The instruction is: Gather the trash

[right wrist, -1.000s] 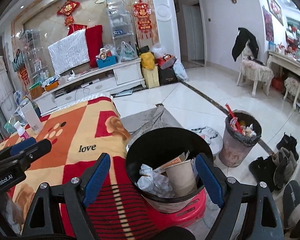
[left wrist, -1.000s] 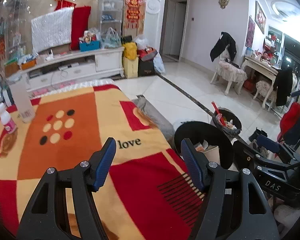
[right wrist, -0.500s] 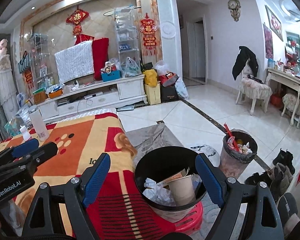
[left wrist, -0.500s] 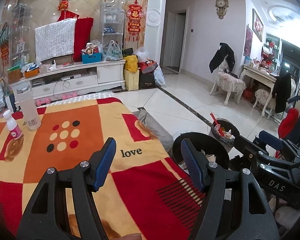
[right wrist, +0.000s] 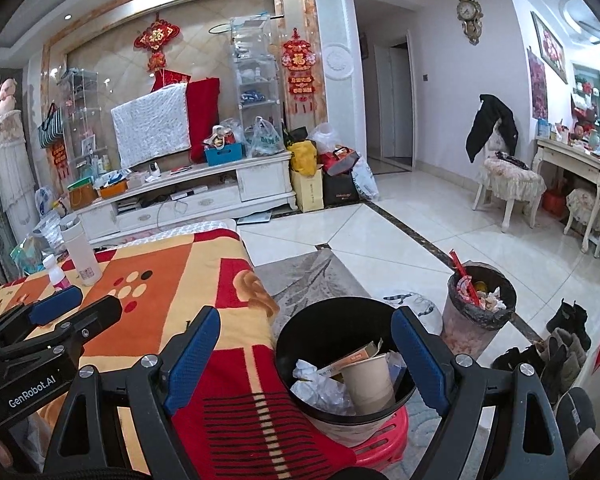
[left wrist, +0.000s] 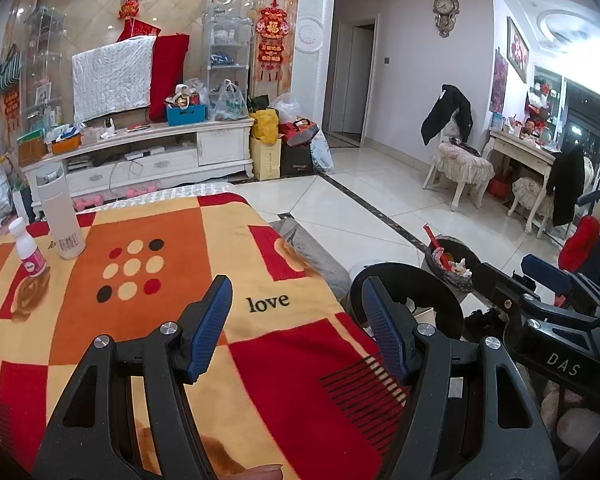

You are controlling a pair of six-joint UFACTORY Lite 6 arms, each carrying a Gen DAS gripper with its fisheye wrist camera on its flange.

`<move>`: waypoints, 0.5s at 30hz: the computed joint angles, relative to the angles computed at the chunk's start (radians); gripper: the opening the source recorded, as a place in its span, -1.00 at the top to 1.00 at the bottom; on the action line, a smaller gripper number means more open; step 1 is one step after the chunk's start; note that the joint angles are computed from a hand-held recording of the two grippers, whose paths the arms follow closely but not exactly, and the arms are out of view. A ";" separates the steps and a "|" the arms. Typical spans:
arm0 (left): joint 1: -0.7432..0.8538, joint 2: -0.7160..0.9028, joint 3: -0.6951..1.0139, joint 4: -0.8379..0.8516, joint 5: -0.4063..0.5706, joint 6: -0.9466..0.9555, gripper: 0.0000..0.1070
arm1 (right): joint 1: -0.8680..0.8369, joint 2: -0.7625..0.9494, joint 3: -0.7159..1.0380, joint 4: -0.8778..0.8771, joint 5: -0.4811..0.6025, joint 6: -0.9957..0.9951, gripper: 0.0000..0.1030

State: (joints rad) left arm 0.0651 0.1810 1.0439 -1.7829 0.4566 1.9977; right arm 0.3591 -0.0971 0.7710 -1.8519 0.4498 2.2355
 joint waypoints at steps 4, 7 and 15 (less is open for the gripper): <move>0.003 0.002 0.001 0.002 0.004 0.001 -0.24 | 0.006 0.005 0.007 0.016 0.003 -0.013 -0.67; 0.007 -0.001 -0.006 -0.002 0.010 0.009 -0.24 | 0.005 0.006 0.007 0.013 0.002 -0.010 -0.67; 0.015 0.011 0.001 0.019 0.016 -0.005 -0.24 | 0.009 0.025 0.013 0.008 -0.001 -0.001 -0.67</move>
